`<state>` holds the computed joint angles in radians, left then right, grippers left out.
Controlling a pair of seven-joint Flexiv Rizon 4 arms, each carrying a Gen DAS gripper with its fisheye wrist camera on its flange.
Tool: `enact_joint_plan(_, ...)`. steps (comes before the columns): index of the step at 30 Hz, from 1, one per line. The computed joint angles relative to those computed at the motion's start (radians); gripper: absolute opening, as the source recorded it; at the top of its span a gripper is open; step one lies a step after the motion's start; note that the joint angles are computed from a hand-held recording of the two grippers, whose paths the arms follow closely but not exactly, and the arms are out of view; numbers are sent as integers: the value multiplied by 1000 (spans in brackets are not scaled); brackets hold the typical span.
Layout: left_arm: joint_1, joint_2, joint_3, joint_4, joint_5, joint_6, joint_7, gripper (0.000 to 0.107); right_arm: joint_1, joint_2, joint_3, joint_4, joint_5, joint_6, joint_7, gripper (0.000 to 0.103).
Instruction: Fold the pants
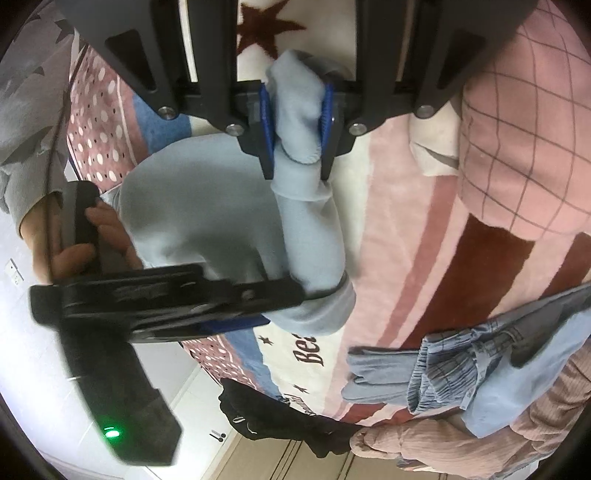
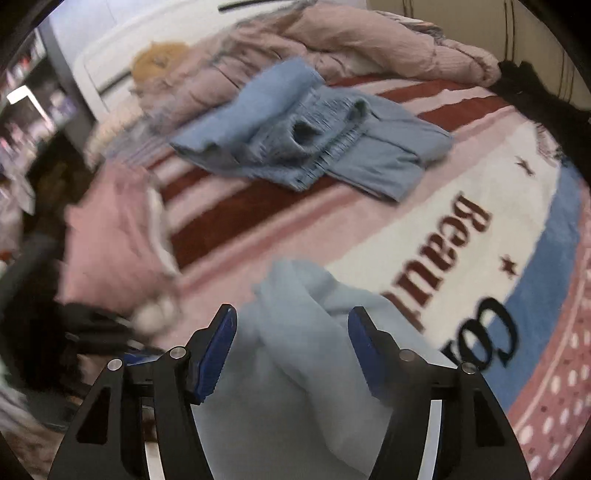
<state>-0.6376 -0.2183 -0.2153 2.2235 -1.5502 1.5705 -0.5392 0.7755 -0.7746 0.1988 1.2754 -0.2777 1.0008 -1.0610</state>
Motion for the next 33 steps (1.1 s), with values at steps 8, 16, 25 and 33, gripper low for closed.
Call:
enact_joint_plan(8, -39, 0, 17, -10, -79, 19, 80, 15, 32, -55, -88, -69, -41, -11, 194, 3)
enact_joint_plan(16, -72, -5, 39, -16, -99, 37, 83, 15, 22, -96, -101, -126, -75, -53, 256, 8)
enact_joint_plan(25, -57, 22, 28, 2, -61, 48, 24, 32, -19, 160, -120, 231, -113, 144, 366, 59)
enact_joint_plan(33, -51, 27, 35, 8, 28, 42, -48, 38, -52, 280, -127, 451, -237, 219, 545, 64)
